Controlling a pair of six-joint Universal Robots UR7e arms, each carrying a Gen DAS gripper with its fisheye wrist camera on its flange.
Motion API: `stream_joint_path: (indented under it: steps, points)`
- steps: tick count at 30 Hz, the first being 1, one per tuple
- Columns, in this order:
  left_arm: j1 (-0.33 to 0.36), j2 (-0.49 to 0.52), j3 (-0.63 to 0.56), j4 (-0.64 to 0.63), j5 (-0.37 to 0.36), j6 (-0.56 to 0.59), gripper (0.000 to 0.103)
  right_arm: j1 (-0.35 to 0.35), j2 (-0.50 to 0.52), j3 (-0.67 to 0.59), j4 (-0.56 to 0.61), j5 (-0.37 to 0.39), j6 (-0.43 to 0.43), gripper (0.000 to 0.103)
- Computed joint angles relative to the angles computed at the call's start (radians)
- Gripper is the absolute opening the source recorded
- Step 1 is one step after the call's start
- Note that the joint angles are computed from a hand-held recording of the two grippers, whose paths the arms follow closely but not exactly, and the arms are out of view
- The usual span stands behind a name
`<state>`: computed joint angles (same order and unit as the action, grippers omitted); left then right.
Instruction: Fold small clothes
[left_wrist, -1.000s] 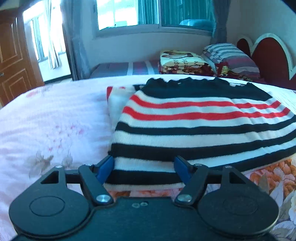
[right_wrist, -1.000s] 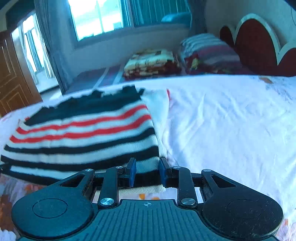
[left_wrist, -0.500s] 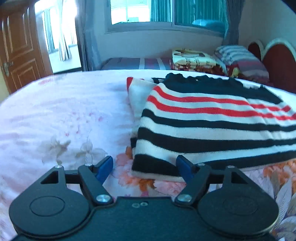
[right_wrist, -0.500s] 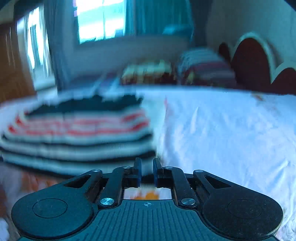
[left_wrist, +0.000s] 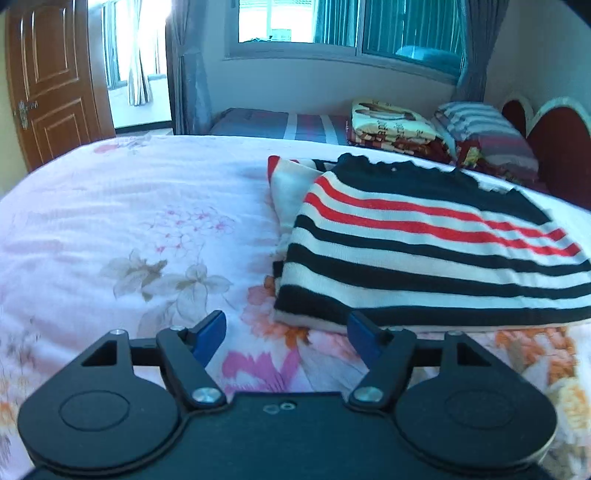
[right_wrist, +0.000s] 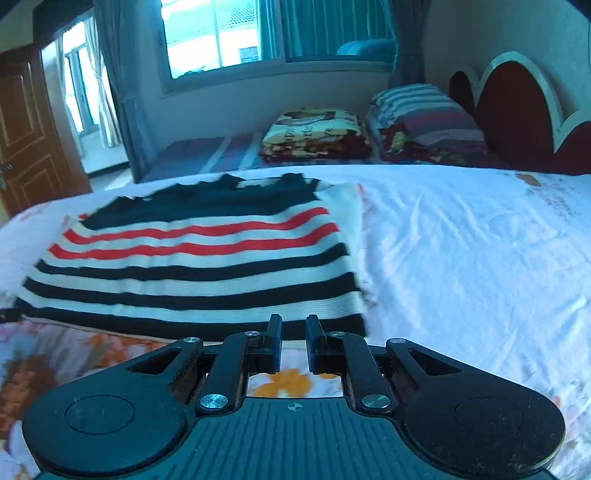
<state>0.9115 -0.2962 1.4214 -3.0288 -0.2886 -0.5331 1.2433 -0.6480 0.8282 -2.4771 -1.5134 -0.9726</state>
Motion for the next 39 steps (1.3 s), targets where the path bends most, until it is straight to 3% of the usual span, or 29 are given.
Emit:
stream_joint_path:
  steps: [2,4,8,11,15,22,30,31,32,33,35,37,39]
  points:
    - [-0.008,-0.003,0.017,-0.059,-0.017,-0.003,0.052,0.005,-0.011,0.022,0.004,0.005,0.008,0.012]
    - [-0.008,-0.010,0.040,-0.139,-0.065,-0.043,0.052,0.011,-0.018,0.037,0.008,0.014,0.003,0.012]
    - [0.025,-0.018,0.092,-0.324,-0.259,-0.169,0.054,0.022,-0.015,0.038,0.024,0.037,-0.007,0.012]
    - [0.047,0.012,0.083,-0.476,-0.300,-0.172,0.054,0.030,-0.002,0.021,0.038,0.043,-0.019,0.012]
    - [0.078,0.024,0.064,-0.566,-0.365,-0.184,0.056,0.032,0.031,-0.027,0.066,0.036,-0.013,0.012]
    - [0.126,0.108,-0.058,-0.737,-0.409,-0.122,0.056,0.030,0.086,-0.128,0.151,0.057,0.030,0.011]
    - [0.166,0.205,-0.297,-0.710,-0.400,-0.101,0.055,0.051,0.162,-0.249,0.257,0.108,0.033,0.011]
    - [0.167,0.215,-0.325,-0.694,-0.384,-0.106,0.049,0.055,0.172,-0.261,0.265,0.110,0.035,0.011]
    - [0.163,0.214,-0.338,-0.637,-0.345,-0.127,0.029,0.059,0.182,-0.273,0.271,0.111,0.035,0.011]
    - [0.165,0.212,-0.353,-0.578,-0.317,-0.136,0.019,0.063,0.195,-0.289,0.277,0.110,0.034,0.011]
    - [0.164,0.203,-0.342,-0.587,-0.330,-0.173,0.015,0.076,0.232,-0.348,0.311,0.095,0.038,0.011]
    - [0.151,0.212,-0.339,-0.734,-0.372,-0.055,0.015,0.083,0.257,-0.385,0.330,0.121,0.028,0.011]
    - [0.151,0.215,-0.321,-0.785,-0.393,-0.021,0.015,0.091,0.286,-0.419,0.332,0.134,0.014,0.011]
